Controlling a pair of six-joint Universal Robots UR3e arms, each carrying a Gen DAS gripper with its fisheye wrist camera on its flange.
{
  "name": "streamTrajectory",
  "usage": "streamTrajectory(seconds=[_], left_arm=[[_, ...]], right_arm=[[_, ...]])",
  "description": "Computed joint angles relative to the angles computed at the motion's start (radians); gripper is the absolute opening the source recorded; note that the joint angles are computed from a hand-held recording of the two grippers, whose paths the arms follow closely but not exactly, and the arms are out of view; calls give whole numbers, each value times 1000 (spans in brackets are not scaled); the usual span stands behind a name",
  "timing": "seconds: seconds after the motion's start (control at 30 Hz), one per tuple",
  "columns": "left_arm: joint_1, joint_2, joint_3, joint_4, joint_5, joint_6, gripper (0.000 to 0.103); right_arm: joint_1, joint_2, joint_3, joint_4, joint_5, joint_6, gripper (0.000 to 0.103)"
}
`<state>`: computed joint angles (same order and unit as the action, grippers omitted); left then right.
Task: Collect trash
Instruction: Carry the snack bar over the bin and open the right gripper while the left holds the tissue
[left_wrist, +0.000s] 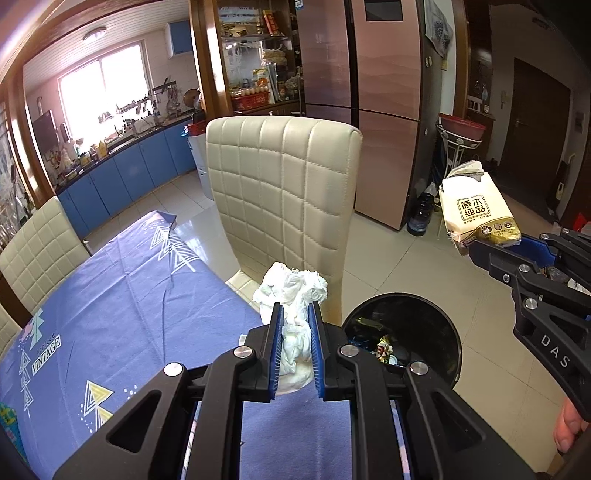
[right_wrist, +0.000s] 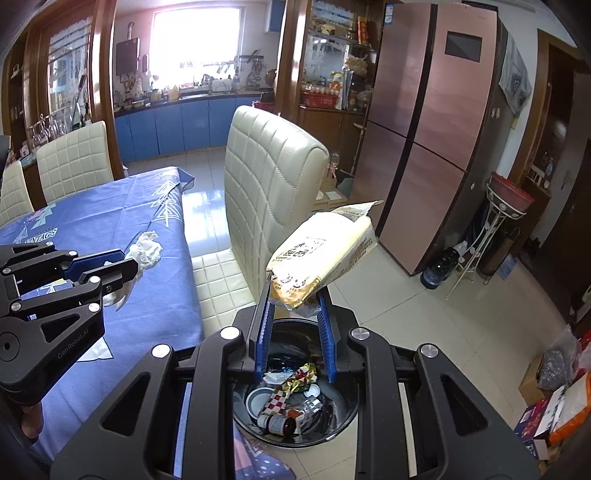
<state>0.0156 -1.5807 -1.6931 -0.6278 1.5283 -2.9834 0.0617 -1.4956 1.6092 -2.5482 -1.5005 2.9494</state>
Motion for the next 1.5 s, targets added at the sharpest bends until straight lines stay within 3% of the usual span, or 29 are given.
streamTrajectory(seconds=[0.5,1.5], left_arm=[[-65,-138,126,-7,36,-33,14],[-66,-138,122,-3,12,-25,14]], right_arm=[[-48,58,-58,-8,20,-44,25],[-49,9,-18,-31,-35,-23,27]])
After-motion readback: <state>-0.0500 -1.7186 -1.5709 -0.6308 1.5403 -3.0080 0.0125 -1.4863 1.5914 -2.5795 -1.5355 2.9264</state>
